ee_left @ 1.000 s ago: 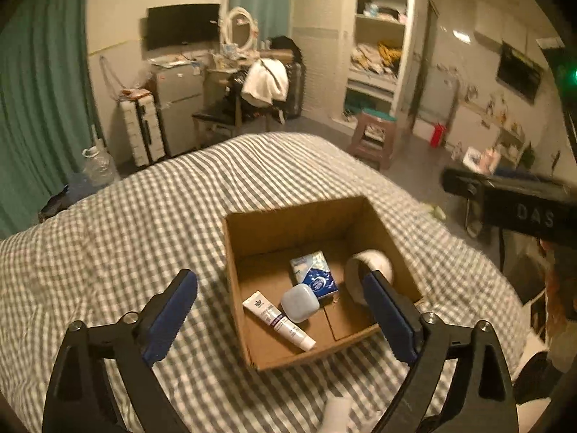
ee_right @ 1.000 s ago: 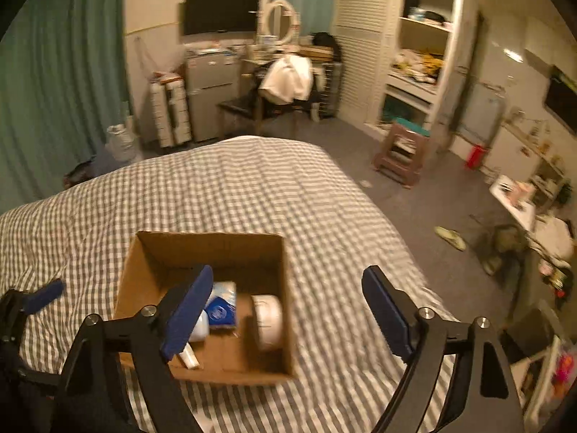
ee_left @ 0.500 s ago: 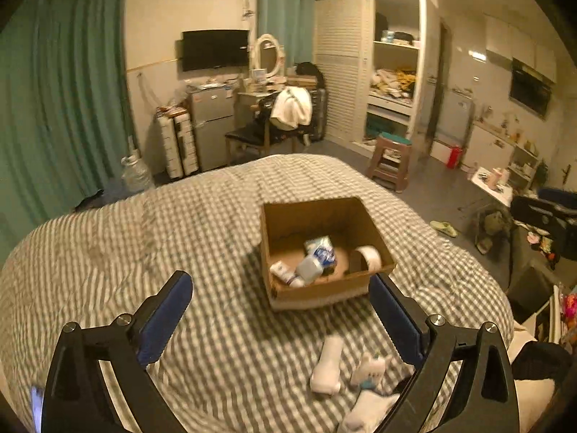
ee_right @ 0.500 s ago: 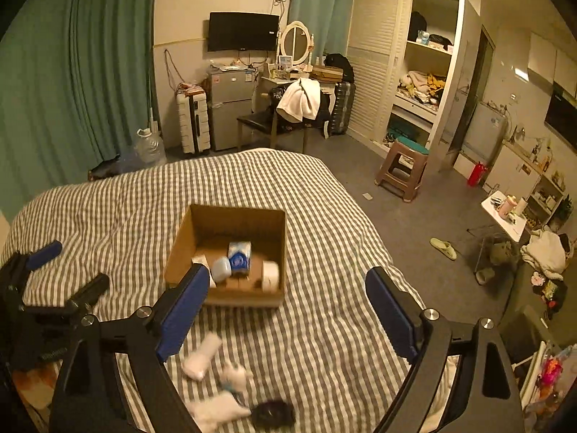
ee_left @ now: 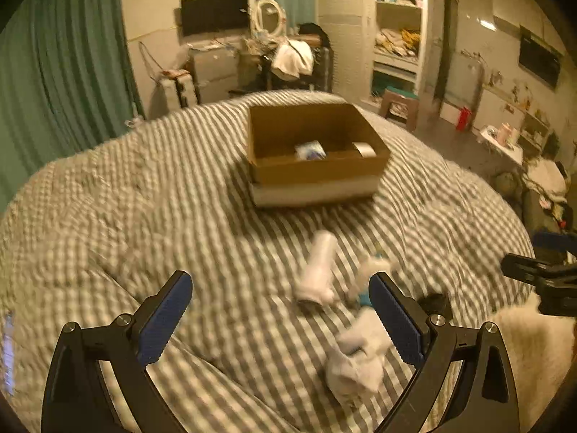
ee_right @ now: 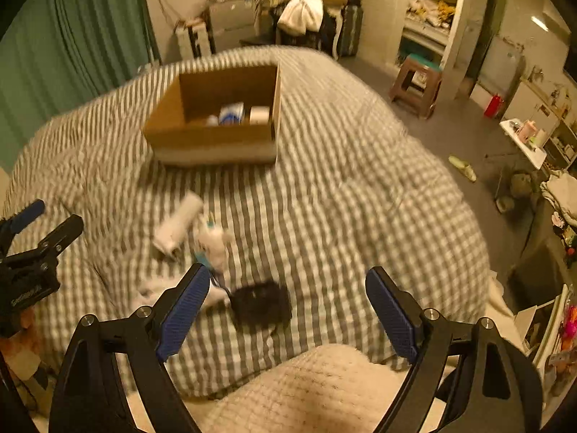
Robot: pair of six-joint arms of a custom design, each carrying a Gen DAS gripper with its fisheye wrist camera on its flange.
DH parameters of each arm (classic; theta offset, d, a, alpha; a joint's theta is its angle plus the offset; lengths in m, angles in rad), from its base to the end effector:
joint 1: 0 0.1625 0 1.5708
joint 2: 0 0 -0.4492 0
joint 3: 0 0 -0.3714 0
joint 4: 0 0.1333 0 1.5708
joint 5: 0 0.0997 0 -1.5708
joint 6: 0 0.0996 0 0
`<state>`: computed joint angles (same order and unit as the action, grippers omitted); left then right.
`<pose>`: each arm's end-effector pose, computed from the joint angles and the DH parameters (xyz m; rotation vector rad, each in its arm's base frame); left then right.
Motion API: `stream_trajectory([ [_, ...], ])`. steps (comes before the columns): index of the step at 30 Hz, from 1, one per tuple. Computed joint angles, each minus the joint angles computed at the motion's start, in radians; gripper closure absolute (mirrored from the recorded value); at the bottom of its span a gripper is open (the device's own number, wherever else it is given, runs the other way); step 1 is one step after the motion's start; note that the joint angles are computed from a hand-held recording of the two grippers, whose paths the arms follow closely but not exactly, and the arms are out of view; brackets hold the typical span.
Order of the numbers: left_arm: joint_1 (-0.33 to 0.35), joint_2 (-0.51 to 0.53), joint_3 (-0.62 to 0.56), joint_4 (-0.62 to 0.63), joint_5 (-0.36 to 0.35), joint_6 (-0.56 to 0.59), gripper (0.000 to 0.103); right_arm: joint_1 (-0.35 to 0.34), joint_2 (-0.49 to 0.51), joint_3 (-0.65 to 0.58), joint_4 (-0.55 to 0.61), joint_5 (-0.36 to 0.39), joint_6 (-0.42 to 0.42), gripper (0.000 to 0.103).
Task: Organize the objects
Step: 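Grasp the white socks with the left tool while the right tool grasps the black cup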
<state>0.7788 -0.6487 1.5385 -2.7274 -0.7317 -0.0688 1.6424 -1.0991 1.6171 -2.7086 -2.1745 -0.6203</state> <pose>-0.3565 -0.6432 0.1074 0.7098 2.2798 -0.7342 0.1235 -0.6484 0.3699 0.5774 -2.2939 0.5270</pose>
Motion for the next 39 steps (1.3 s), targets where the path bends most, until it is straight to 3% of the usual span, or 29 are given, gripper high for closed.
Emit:
stream_trajectory([
  [2, 0.014, 0.012, 0.020, 0.001, -0.063, 0.006, 0.002, -0.013, 0.026, 0.016, -0.048, -0.010, -0.050, 0.014],
  [5, 0.026, 0.037, 0.036, 0.029, -0.083, 0.002, 0.002, -0.033, 0.076, 0.031, -0.117, -0.025, -0.124, 0.014],
  [9, 0.034, 0.063, 0.059, 0.029, -0.111, 0.035, 0.002, -0.067, 0.119, 0.019, -0.080, -0.026, -0.133, 0.014],
  [13, 0.036, 0.093, 0.063, 0.034, -0.086, 0.076, 0.002, -0.100, 0.161, 0.006, -0.044, -0.055, -0.125, 0.014],
  [19, 0.066, 0.125, 0.034, 0.065, -0.091, 0.064, 0.002, -0.103, 0.193, 0.024, -0.083, -0.060, -0.199, 0.015],
  [21, 0.069, 0.130, 0.037, 0.049, -0.083, 0.054, 0.003, -0.101, 0.206, 0.024, -0.086, -0.063, -0.211, 0.026],
  [22, 0.069, 0.131, 0.037, 0.043, -0.083, 0.062, 0.004, -0.100, 0.215, 0.026, -0.104, -0.076, -0.227, 0.027],
  [24, 0.068, 0.131, 0.044, 0.023, -0.089, 0.083, 0.013, -0.100, 0.218, 0.033, -0.127, -0.083, -0.239, 0.027],
  [26, 0.069, 0.131, 0.046, 0.010, -0.116, 0.106, 0.036, -0.100, 0.215, 0.040, -0.141, -0.082, -0.249, 0.027],
  [28, 0.068, 0.128, 0.053, -0.003, -0.149, 0.132, 0.048, -0.099, 0.214, 0.043, -0.148, -0.083, -0.255, 0.027],
  [39, 0.045, 0.095, 0.067, 0.018, -0.129, 0.100, 0.055, -0.079, 0.178, 0.084, -0.202, -0.057, -0.284, 0.027],
])
